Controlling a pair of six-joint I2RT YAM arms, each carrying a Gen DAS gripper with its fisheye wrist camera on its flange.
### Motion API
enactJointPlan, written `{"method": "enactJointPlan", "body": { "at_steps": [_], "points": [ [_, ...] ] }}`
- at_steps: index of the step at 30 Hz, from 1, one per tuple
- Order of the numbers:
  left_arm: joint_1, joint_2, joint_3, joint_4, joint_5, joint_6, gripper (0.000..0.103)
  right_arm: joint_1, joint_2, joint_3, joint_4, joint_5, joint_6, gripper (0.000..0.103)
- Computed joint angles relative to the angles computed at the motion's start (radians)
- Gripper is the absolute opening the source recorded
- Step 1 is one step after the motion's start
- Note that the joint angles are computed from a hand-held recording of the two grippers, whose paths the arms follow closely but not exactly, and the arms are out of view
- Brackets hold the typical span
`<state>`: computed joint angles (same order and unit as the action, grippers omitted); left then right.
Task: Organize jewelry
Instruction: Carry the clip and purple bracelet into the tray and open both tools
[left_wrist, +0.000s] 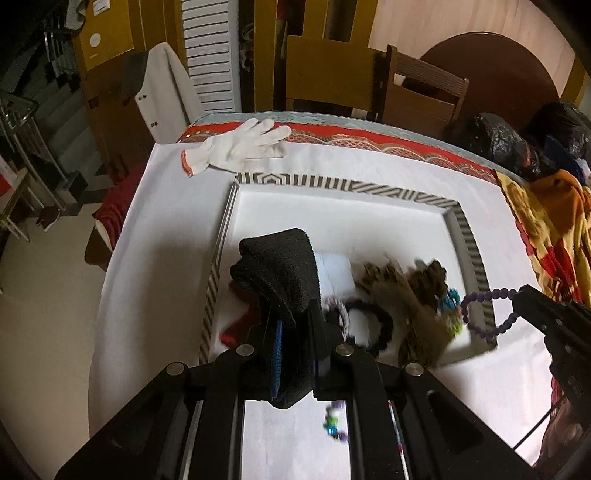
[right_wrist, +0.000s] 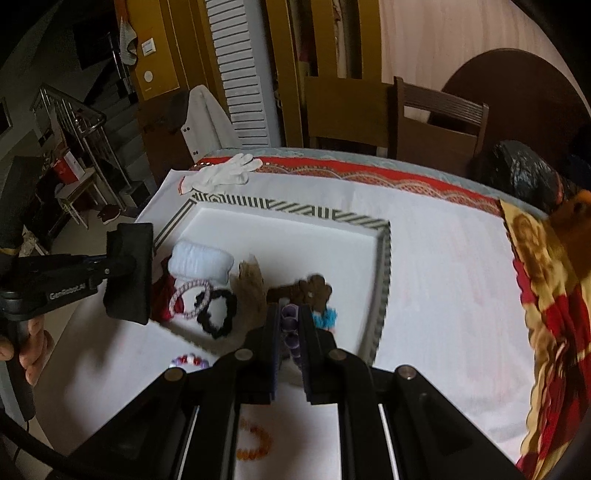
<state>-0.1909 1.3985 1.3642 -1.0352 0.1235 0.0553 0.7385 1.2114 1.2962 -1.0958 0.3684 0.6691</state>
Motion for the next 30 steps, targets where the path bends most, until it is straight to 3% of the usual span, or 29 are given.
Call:
{"method": "enactJointPlan", "body": {
  "at_steps": [14,30],
  "points": [
    [-0.057,0.266,0.199,0.063,-0.065,-0.042,0.006,-0.212,0.243,0.145,0.144,-0.171,-0.227,0.009],
    [-0.086,0.509,0.391,0.06,-0.063,-0.086,0.006,-0.343,0.422,0.179,0.271,-0.357,-0.251,0.009]
  ]
}}
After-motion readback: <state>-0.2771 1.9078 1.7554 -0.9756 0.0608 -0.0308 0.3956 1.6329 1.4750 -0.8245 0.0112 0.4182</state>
